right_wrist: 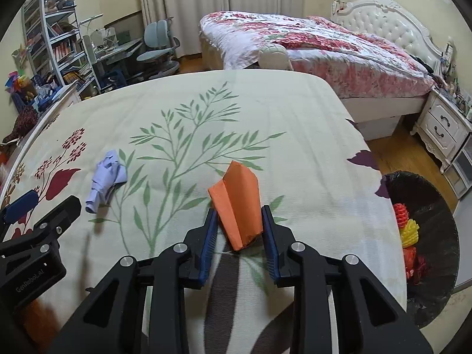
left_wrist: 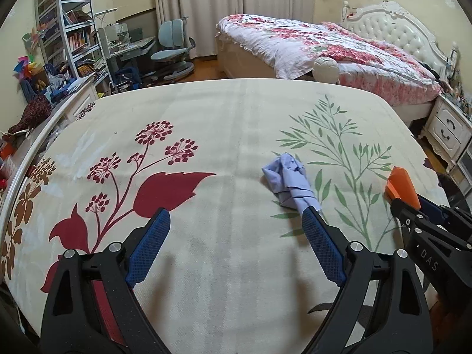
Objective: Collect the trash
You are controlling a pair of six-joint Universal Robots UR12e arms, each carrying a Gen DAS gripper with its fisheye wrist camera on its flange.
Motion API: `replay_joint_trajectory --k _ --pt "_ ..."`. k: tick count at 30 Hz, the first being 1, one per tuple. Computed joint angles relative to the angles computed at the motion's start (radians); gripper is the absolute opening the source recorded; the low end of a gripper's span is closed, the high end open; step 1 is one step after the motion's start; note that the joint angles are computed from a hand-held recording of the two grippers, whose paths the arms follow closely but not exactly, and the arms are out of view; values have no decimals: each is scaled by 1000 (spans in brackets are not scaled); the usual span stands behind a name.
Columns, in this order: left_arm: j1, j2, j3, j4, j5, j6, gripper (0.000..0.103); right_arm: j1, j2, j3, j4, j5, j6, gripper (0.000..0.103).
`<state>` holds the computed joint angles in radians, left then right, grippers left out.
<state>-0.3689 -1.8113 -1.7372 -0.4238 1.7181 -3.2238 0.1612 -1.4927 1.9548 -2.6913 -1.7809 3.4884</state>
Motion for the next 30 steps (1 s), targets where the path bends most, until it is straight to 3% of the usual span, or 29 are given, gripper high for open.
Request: replay_joint_trajectory --k 8,19,23,30 --pt "-18 -37 49 -12 -5 5 89 -29 -12 20 -16 14 15 31" --pt "-23 -86 118 -118 11 22 86 -34 -9 20 -26 27 -2 31" --pt "-18 -81 109 -120 -13 29 70 -33 -9 20 -28 25 -4 31" --pt "-10 -67 87 -92 -98 65 31 -33 -9 20 -28 26 -3 31"
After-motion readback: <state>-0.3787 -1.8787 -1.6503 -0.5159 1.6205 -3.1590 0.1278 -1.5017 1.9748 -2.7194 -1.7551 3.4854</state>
